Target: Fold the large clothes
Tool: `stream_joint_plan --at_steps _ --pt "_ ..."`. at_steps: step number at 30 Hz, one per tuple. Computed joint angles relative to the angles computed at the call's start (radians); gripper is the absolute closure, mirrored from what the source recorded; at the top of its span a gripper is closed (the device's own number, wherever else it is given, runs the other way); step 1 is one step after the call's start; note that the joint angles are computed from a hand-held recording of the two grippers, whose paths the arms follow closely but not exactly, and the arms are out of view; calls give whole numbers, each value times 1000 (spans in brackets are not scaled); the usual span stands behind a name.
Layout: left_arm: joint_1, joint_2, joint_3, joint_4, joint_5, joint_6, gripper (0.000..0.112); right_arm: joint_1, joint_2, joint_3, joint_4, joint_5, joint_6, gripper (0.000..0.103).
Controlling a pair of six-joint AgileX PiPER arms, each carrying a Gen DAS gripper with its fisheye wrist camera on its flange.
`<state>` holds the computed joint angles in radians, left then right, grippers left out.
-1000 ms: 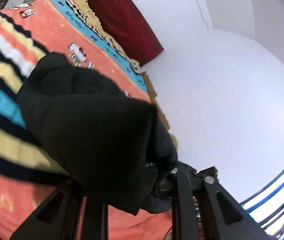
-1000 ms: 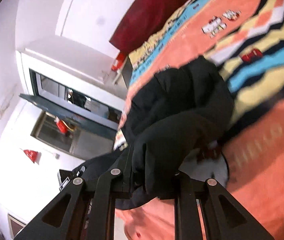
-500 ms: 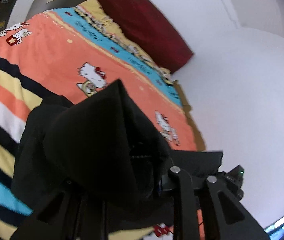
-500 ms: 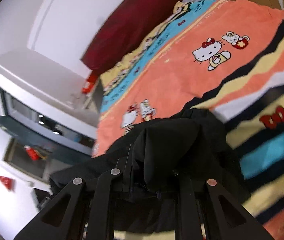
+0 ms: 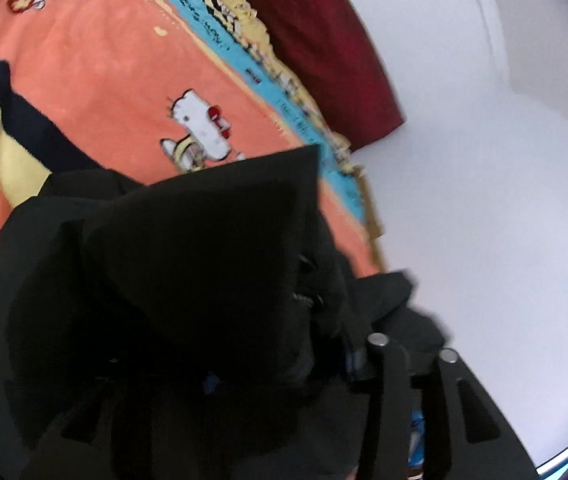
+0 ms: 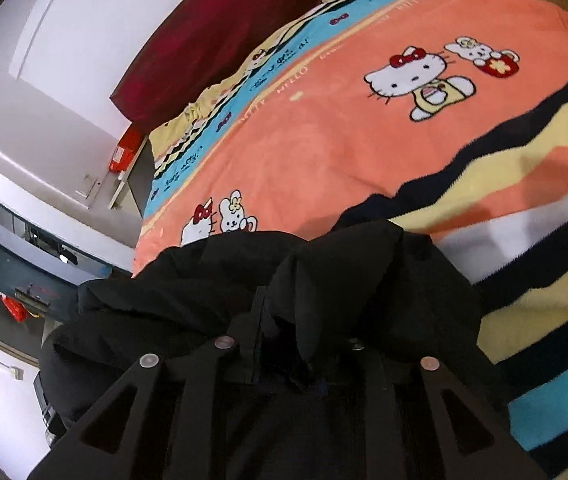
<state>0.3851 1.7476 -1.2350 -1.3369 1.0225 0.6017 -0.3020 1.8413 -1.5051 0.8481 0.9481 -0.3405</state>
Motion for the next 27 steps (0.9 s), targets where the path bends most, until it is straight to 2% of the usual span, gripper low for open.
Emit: stream_joint_plan --at_steps 1,3,4,6,8,12,15,18,20,23,27 --pt "34 -16 13 -52 35 24 59 -17 -10 3 21 11 -11 72" --pt "89 -34 21 -130 84 46 49 -57 -59 27 53 18 -32 45" --pt "117 -62 23 -142 93 35 47 -81 -88 38 73 24 -53 25" --pt "146 -130 0 -74 77 -19 47 -107 -134 35 72 45 -61 24" --pt "138 -196 -46 56 50 -87 47 -115 -206 36 38 73 -86 27" --pt "24 -296 -117 348 23 -219 47 -21 -328 57 -91 80 -103 35" --pt "-166 -276 -173 580 -44 -339 47 121 -375 73 -220 44 -75 39" --pt "-358 -225 -201 820 -122 -460 47 289 -378 108 -373 -39 -30 40" --pt "-452 -175 -220 961 -169 -541 47 355 -339 121 -436 -83 -1 40" --pt "-532 -25 -345 1180 -185 -657 47 402 -212 56 -527 -116 57 41" --pt "-555 168 -566 1359 -134 -750 45 398 2 -188 -576 -51 86 41"
